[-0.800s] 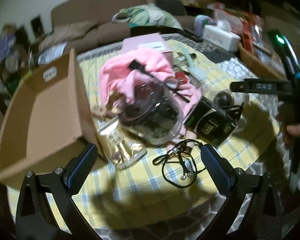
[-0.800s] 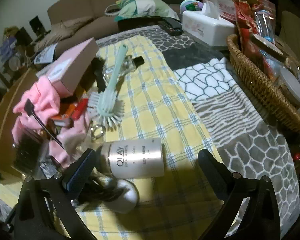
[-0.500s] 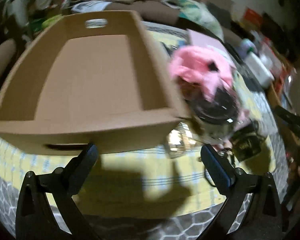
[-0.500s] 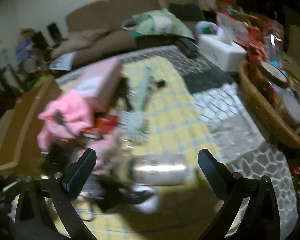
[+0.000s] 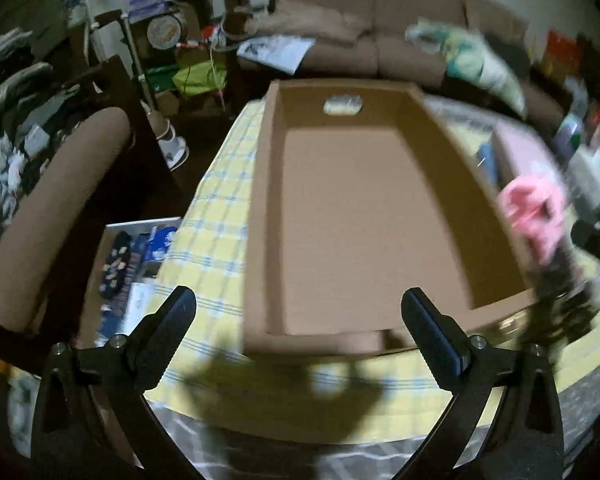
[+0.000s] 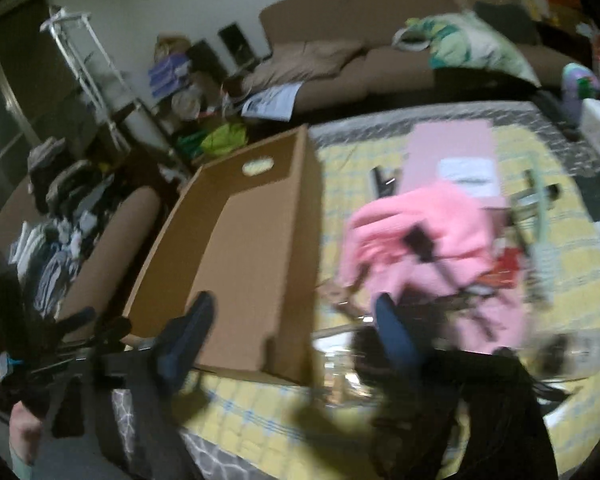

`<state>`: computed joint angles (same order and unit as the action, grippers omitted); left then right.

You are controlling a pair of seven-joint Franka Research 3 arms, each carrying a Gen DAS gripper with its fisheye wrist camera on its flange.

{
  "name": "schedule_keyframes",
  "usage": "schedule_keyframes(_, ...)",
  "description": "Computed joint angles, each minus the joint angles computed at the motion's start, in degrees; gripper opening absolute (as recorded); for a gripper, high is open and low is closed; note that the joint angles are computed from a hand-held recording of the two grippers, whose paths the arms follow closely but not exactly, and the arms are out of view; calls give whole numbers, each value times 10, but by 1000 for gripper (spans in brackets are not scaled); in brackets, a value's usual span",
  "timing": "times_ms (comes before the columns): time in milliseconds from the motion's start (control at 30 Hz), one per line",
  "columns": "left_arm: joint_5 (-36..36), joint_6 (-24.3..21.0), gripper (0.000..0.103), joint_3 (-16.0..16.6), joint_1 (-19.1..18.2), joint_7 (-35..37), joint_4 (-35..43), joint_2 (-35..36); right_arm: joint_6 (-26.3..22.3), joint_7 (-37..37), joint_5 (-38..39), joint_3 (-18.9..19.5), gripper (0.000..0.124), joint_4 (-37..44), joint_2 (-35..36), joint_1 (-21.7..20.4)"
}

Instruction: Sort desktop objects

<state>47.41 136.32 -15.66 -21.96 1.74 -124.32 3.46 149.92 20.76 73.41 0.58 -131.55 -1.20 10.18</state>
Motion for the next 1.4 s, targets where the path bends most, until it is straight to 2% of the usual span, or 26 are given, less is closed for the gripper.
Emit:
schedule_keyframes(33,-9,-2,103,3,4,27,2,5,9,21,-19,9,62,6,12,8)
schedule_keyframes(133,-28,-10,96,9,11,79,11,27,29,62,-65,22,60,17,40,20)
schedule_keyframes(167,-33,22,96,13,20,76,-6,21,41,86,-93,26,60,15,47,25)
schedule_keyframes(233,-51,88,93,22,30,74,-16,28,34,116,-127,29,55,19,59,27)
schedule_keyframes(267,-73,142,83,27,43,84,-39,21,27,129,-141,30,54,21,64,27)
schedule_keyframes(300,-95,165,73,28,49,96,-46,20,34,136,-152,33,55,19,66,27)
schedule_keyframes(333,-116,201,69,30,57,105,-60,18,41,132,-154,36,55,12,61,28)
schedule_keyframes(367,-148,249,60,27,73,117,-84,10,39,129,-159,37,55,8,56,28)
schedule_keyframes(400,-162,265,54,32,69,121,-94,5,30,129,-163,37,55,4,51,27)
schedule_keyframes(533,-167,239,55,25,64,134,-116,-23,-2,119,-162,33,55,-24,21,28)
schedule_keyframes(700,-177,234,55,9,57,123,-165,-72,4,124,-175,32,55,-70,-20,46)
schedule_keyframes(867,-166,248,58,-9,57,87,-206,-110,-14,110,-167,18,55,-99,-47,55)
schedule_keyframes(933,-167,242,62,-12,57,87,-205,-111,-24,93,-142,12,55,-108,-54,58)
schedule_keyframes(1133,-152,203,62,-17,57,73,-191,-109,-19,67,-110,13,55,-112,-57,68)
schedule_keyframes(1300,-150,207,63,-14,58,60,-199,-113,-29,66,-109,13,55,-104,-50,67)
schedule_keyframes(1367,-133,191,67,-22,61,30,-198,-122,-53,79,-120,6,55,-96,-49,59)
schedule_keyframes(1400,-114,166,73,-31,63,9,-192,-129,-63,79,-121,2,59,-94,-51,53)
